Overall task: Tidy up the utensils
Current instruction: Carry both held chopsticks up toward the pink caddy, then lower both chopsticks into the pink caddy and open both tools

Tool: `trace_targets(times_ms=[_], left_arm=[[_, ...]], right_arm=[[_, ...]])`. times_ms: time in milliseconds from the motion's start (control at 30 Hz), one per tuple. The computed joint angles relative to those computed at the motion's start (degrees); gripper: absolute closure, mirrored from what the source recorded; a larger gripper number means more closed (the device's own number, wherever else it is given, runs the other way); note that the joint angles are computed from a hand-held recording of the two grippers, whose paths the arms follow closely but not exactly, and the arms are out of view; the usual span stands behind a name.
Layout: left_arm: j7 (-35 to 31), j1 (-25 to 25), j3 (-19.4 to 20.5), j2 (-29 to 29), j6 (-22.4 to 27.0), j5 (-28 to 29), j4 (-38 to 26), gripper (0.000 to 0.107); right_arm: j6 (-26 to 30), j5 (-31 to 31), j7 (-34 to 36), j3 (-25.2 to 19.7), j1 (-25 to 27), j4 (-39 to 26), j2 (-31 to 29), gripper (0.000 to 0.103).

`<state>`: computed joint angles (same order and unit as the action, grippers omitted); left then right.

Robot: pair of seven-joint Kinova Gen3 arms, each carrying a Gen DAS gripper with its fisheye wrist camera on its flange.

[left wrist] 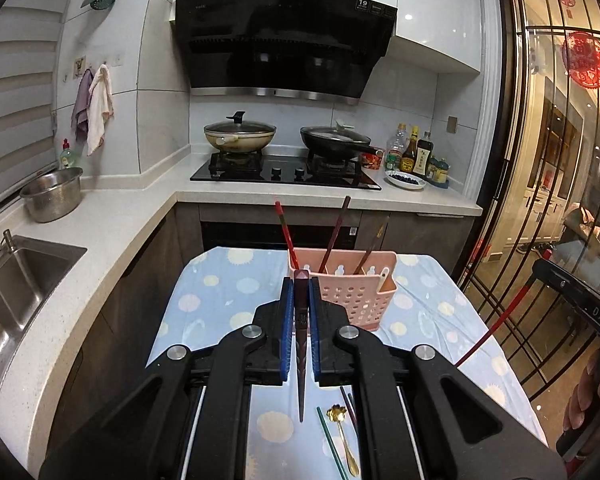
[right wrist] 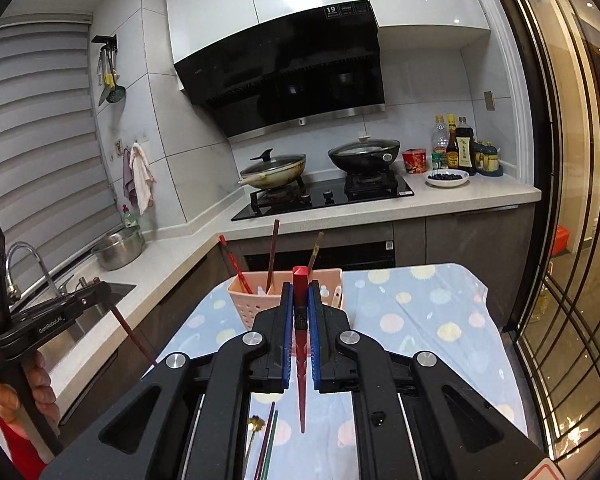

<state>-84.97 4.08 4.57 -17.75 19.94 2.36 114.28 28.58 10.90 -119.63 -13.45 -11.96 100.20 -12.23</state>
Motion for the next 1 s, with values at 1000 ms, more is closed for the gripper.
trace_targets(times_ms=[1000], left_arm=[[4.84,1.37,-0.98,22.92,4.02,-7.38,-30.02,0.100]], right_arm=[[5.61,0.12,4.73,10.71,-6.74,-32.84,26.71,0.096]])
